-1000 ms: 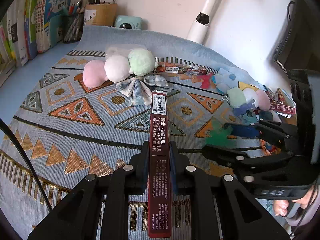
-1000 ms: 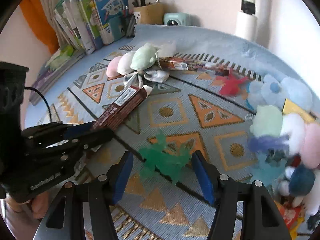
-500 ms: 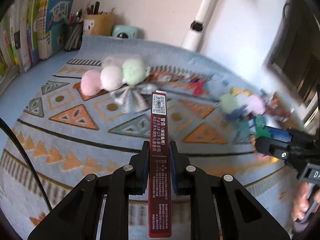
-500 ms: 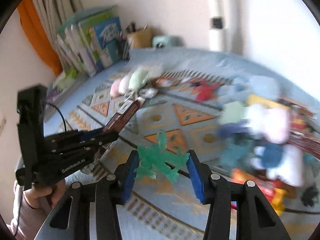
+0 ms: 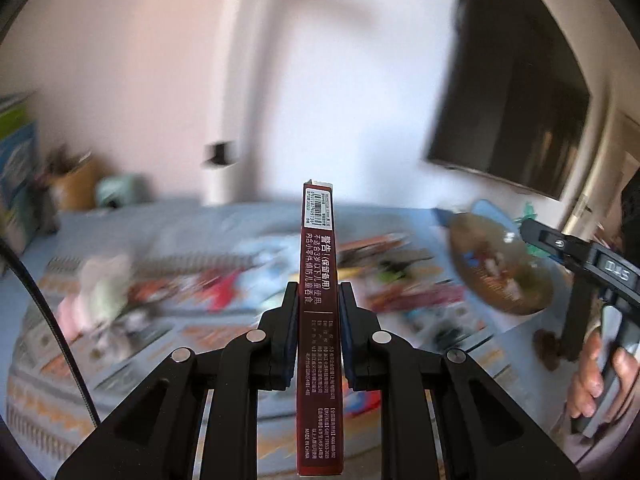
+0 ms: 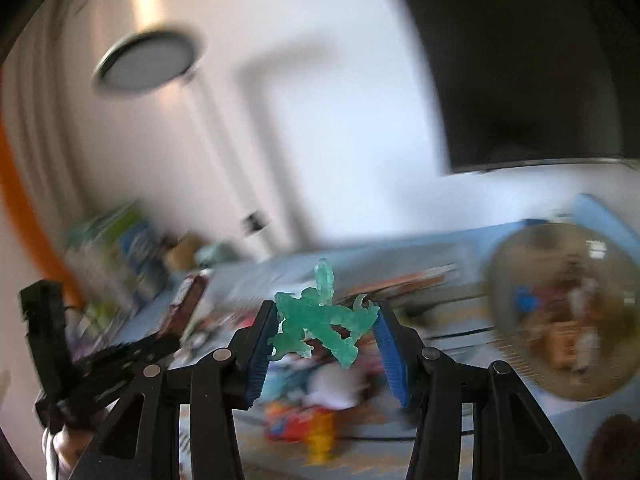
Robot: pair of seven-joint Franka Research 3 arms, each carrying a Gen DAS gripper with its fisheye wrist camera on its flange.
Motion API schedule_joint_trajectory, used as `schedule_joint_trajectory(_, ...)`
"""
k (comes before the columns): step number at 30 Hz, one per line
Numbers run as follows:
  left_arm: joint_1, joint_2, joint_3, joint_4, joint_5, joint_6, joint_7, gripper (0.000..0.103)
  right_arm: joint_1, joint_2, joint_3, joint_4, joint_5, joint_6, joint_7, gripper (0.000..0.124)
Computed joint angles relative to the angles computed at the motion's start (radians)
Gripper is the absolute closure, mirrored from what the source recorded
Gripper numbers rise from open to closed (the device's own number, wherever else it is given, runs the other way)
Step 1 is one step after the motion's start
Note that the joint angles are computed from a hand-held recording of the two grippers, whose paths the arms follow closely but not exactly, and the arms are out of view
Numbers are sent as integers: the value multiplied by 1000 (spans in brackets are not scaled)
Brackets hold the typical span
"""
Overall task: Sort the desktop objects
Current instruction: 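Carry the candy box and green toy over the glass bowl, then open both tools to drop the candy box and green toy into the bowl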
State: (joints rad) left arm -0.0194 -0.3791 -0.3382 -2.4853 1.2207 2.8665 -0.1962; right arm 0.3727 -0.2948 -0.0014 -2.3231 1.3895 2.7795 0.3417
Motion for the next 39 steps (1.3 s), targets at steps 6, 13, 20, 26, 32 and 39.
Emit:
schedule_joint_trajectory(6,-53,294,9,315,42,58,63,88,-91,54,-44,66,-67,102,180,76)
schedule_joint_trajectory(13,-148,633,23,686,-155,92,377,88,-193,135,-69,162,-287,73,474,76)
schedule_joint_trajectory(20,-191,859,-15,906,-394,16,673,88,-252,218,-53,224,-515,-21,679,76)
schedule_joint_trajectory(26,-255,923,43,975,-485,-9,746,88,-265,257,-36,239,-591,-16,729,76)
schedule_joint_trajectory(32,-313,960,111,1019,-562,27,790,84,-272,283,-30,245,-623,-4,747,75)
schedule_joint_trajectory(39,-264,952,58,965,-756,63,927,73,-296,288,-36,254,-600,-39,807,57)
